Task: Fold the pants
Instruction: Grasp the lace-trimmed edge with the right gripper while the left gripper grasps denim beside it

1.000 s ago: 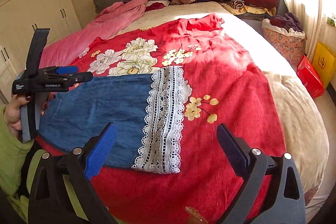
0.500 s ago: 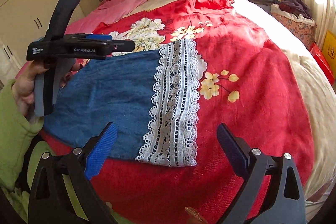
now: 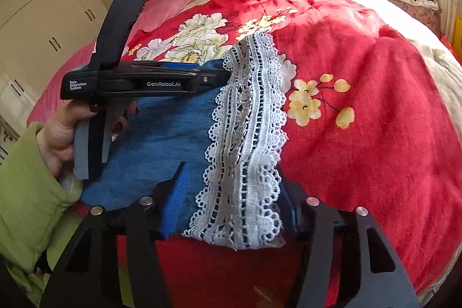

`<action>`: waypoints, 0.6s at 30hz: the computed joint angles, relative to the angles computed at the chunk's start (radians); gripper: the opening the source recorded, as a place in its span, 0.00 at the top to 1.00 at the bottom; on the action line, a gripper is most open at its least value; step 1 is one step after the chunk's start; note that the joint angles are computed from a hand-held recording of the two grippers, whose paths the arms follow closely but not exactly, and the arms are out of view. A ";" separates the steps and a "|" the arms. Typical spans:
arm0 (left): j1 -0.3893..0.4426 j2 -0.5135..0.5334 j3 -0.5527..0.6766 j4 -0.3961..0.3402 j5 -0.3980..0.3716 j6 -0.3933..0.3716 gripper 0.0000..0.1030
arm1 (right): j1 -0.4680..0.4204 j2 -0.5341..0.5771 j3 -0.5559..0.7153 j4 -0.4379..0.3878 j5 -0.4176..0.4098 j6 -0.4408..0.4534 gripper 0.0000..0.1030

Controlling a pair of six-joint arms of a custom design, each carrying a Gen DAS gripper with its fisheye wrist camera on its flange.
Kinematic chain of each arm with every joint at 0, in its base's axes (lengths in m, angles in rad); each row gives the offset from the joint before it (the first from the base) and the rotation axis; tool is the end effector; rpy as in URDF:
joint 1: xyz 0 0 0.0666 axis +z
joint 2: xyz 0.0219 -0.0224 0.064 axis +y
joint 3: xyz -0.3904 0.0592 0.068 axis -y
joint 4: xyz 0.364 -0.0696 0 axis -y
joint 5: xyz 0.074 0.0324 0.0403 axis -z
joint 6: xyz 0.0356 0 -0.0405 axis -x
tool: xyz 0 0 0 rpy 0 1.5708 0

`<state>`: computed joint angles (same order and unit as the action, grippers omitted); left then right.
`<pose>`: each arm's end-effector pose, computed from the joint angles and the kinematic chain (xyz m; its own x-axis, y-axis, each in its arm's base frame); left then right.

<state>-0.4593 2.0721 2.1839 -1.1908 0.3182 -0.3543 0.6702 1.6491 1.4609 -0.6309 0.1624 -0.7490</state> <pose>0.6059 -0.3125 0.3858 -0.5490 0.6392 -0.5386 0.7932 0.6015 -0.0948 0.4366 0.3382 0.3665 -0.7778 0.2410 -0.5805 0.0043 0.9256 0.3785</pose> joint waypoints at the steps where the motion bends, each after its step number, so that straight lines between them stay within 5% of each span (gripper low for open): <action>1: -0.004 -0.009 -0.011 0.009 -0.001 -0.006 0.65 | 0.000 0.007 0.009 -0.006 0.000 0.002 0.48; 4: -0.028 -0.051 -0.079 0.069 -0.050 -0.043 0.82 | -0.001 0.034 0.037 -0.022 0.002 0.019 0.50; 7: -0.033 -0.070 -0.115 0.102 -0.082 -0.042 0.88 | 0.000 0.038 0.049 -0.017 -0.003 0.033 0.82; 18: 0.047 -0.111 -0.108 0.091 0.083 0.049 0.97 | 0.056 0.092 0.256 -0.081 0.035 0.163 0.82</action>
